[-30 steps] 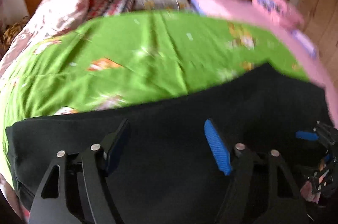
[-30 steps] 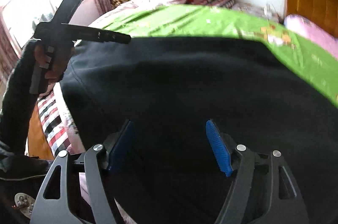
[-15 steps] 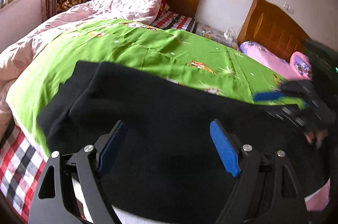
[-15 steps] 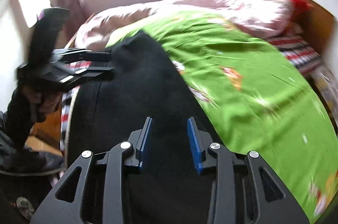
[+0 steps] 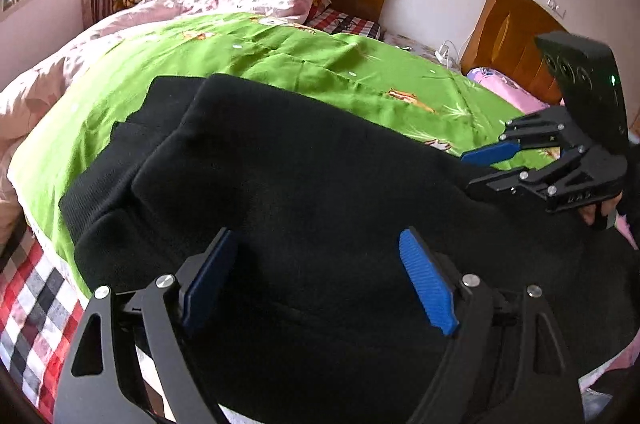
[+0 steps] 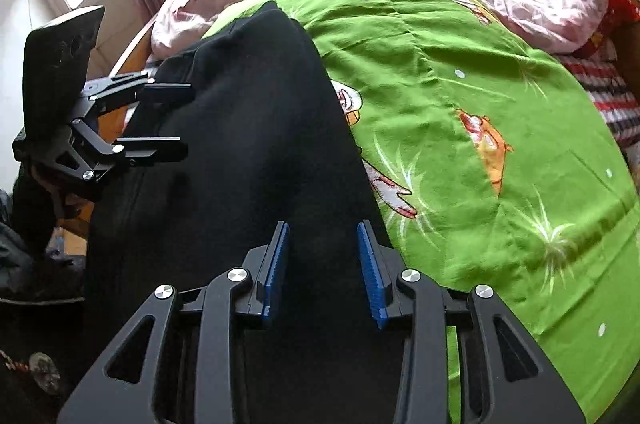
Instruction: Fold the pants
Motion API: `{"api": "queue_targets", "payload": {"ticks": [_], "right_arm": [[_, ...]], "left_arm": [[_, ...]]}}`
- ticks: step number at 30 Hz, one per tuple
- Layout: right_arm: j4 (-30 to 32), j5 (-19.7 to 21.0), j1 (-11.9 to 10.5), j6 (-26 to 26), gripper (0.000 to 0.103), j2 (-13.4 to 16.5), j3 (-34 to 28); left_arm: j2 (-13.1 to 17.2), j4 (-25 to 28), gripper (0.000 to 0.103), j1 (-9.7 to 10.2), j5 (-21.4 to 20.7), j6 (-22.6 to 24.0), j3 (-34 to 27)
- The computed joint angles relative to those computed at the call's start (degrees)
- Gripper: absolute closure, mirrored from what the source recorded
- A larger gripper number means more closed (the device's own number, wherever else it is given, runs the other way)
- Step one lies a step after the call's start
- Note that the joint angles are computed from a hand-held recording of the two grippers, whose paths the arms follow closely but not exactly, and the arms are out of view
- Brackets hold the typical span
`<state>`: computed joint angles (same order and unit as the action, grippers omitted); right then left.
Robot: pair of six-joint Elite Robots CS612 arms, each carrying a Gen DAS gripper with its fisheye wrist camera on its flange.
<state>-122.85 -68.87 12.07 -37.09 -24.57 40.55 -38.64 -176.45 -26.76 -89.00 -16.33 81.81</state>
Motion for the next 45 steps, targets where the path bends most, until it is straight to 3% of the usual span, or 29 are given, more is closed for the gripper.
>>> {"api": "queue_targets", "payload": {"ticks": [3,4,5,6,9,11,16,20,22,24,25,27,30,32,35,37,40,42,45], "right_arm": [[0.0,1.1,-0.2,2.4,0.066,0.4,-0.5],[-2.2,0.1,0.0,2.5,0.069,-0.2,1.0],[-4.8,-1.2,0.2,1.9,0.084,-1.0,2.7],[-7.4,-2.2,0.5,1.2,0.090,-2.0,4.8],[-17.9,-6.3,1.5,-1.5,0.096,-4.9,11.0],[-22.4,-7.1,1.6,-0.6,0.097,-5.7,12.3],[-20.0,-12.0,2.0,0.1,0.098,-1.5,6.9],[-20.1,-9.4,1.3,5.3,0.098,-1.0,5.9],[-16.6,-7.2,0.8,8.3,0.083,-1.1,5.1],[-15.8,-4.8,0.0,11.1,0.036,-2.2,5.9],[-19.0,-3.3,-0.5,12.5,0.031,-3.4,8.1],[-25.7,-3.3,-1.7,17.3,0.031,-6.6,13.4],[-32.9,-11.8,-2.3,20.1,0.031,-10.8,21.0],[-34.0,-17.1,-2.7,22.7,0.030,-13.8,26.6],[-32.8,-18.4,-3.7,25.8,0.030,-17.2,33.1],[-31.9,-21.2,-3.9,27.2,0.028,-18.0,35.4],[-29.2,-20.8,-4.8,30.5,0.024,-17.4,35.6],[-31.5,-20.5,-5.2,30.7,0.016,-16.7,36.2],[-33.7,-19.9,-5.5,33.0,0.016,-16.7,36.6]], "left_arm": [[0.1,0.1,0.013,-0.63,2.1,1.4,0.0],[0.1,0.5,0.012,-0.89,3.2,1.8,-0.1],[0.1,0.9,0.012,-1.11,4.1,2.4,-0.1],[0.1,1.0,0.012,-1.17,4.4,2.5,-0.1],[0.0,0.7,0.012,-1.12,4.6,1.8,0.1],[-0.1,0.3,0.012,-1.35,5.8,1.7,0.4],[0.0,3.2,0.009,-1.66,7.4,2.0,-0.5],[-0.2,3.1,0.008,-1.72,7.9,1.6,-0.2],[-0.4,3.4,0.008,-1.95,8.9,1.1,0.0],[-0.9,3.1,0.008,-1.97,8.8,-0.8,0.2],[-1.1,2.6,0.008,-1.93,8.4,-1.0,0.2],[-1.4,1.4,0.008,-1.99,6.6,-0.8,-0.1],[-1.6,2.5,0.006,-2.61,3.1,1.3,-1.6],[-1.2,5.0,0.004,-3.41,-0.6,4.8,-3.5],[0.0,10.2,0.004,-5.19,-1.9,10.0,-6.8],[1.4,14.3,0.003,-6.25,-2.3,12.9,-9.9],[5.3,24.8,0.001,-7.45,-1.8,14.7,-17.5],[5.8,26.9,0.001,-7.91,0.1,15.0,-19.1],[6.1,28.6,0.001,-7.94,0.3,13.2,-20.0]]}}
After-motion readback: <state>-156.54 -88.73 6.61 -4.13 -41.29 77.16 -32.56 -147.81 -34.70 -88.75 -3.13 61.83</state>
